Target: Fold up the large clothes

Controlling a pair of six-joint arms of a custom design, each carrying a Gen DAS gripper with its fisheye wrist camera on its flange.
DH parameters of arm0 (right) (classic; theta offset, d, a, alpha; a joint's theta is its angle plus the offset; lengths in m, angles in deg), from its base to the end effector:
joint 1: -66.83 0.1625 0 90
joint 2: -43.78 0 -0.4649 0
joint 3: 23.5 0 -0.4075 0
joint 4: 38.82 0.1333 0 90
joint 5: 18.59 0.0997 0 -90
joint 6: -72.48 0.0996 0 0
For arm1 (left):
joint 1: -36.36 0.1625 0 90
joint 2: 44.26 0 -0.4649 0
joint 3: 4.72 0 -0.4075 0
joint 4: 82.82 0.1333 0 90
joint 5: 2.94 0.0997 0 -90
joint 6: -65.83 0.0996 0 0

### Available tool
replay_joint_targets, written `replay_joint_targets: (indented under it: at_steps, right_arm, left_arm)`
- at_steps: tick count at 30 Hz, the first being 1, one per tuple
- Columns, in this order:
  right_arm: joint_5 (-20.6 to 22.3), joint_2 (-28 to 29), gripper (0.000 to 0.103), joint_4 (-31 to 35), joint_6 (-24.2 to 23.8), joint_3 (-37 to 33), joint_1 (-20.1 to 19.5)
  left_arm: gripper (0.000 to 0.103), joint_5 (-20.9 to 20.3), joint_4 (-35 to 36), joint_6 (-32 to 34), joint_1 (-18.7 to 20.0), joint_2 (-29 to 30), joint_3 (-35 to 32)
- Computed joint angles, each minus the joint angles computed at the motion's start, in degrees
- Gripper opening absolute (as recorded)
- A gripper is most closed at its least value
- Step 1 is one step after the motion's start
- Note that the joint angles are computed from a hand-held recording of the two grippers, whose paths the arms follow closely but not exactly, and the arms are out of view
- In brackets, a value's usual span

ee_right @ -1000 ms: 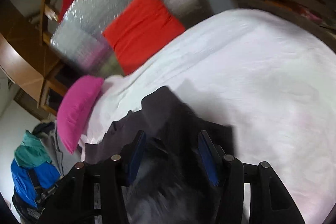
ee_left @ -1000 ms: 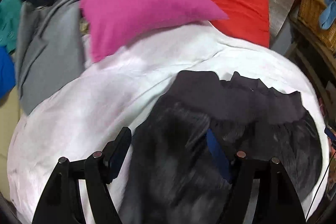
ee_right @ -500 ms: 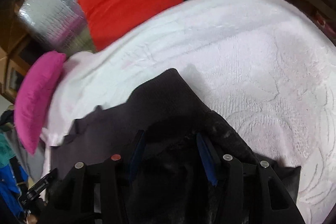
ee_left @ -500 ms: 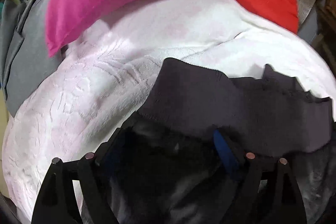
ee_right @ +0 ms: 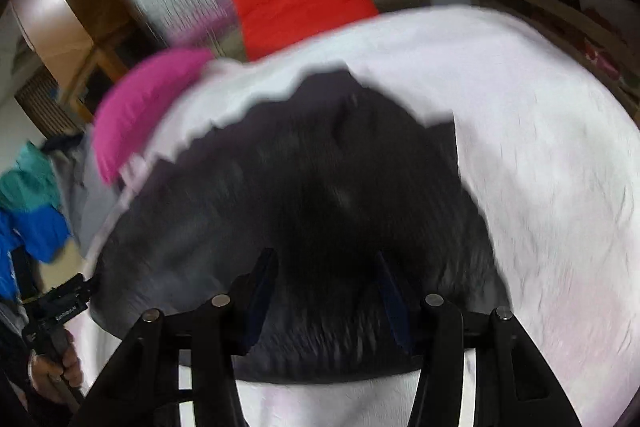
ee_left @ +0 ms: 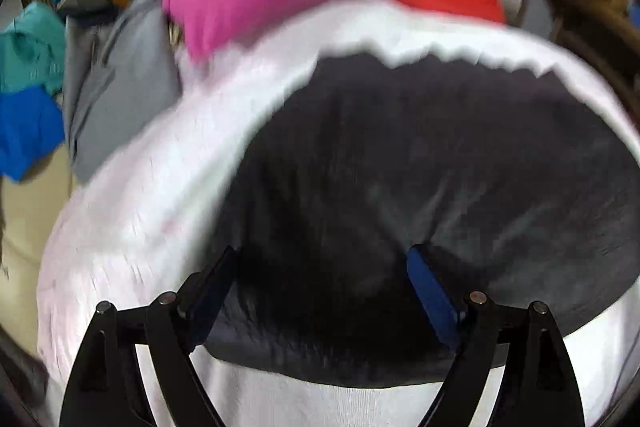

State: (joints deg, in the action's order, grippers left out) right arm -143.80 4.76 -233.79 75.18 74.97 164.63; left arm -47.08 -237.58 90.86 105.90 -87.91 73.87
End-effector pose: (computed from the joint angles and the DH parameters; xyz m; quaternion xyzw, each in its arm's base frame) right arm 0.1697 -0.6795 0.1184 -0.0778 -0.8833 0.3927 0.2440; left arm -0.0848 -0.8131 0.2394 0.2516 0.8595 -0.2218 0.3856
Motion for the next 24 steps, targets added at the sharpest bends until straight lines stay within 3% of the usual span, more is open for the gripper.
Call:
replay_joint_targets:
  at_steps: [3,5,8,12,19,24]
  right_arm:
    - [-5.5,0.6,0.055,4.2,-1.0,-1.9,2.4]
    - [-2.8,-1.4,0.055,5.0,-0.3,-0.5,3.2]
    - [-4.0,-2.9,0.060,-1.1,-1.6,2.6,5.7]
    - [-2.7,-4.8,0.071,-9.3,-2.1,7.5,8.8]
    - [-5.1,-6.5,0.077,-17.5,-3.2,13.5,15.7]
    - [-9.4,-6.2,0.079,-22.3,-5.7,15.3,20.1]
  left_arm:
    - [0.087,3.3,-3.0,0.6,-0.9,0.4,1.4]
    - [0.087,2.2,-3.7,1.7,-2.5,-2.0,3.9]
    - [0.087,1.2,-14.0,6.6,-5.5,-6.2,10.3]
    - [0.088,0.1,-22.8,7.1,-9.8,-12.8,19.0]
    - [0.093,0.8,-28.6,5.6,-15.8,-21.2,28.8]
    - [0.095,2.1,-33.8,6.8,-19.3,-25.3,34.0]
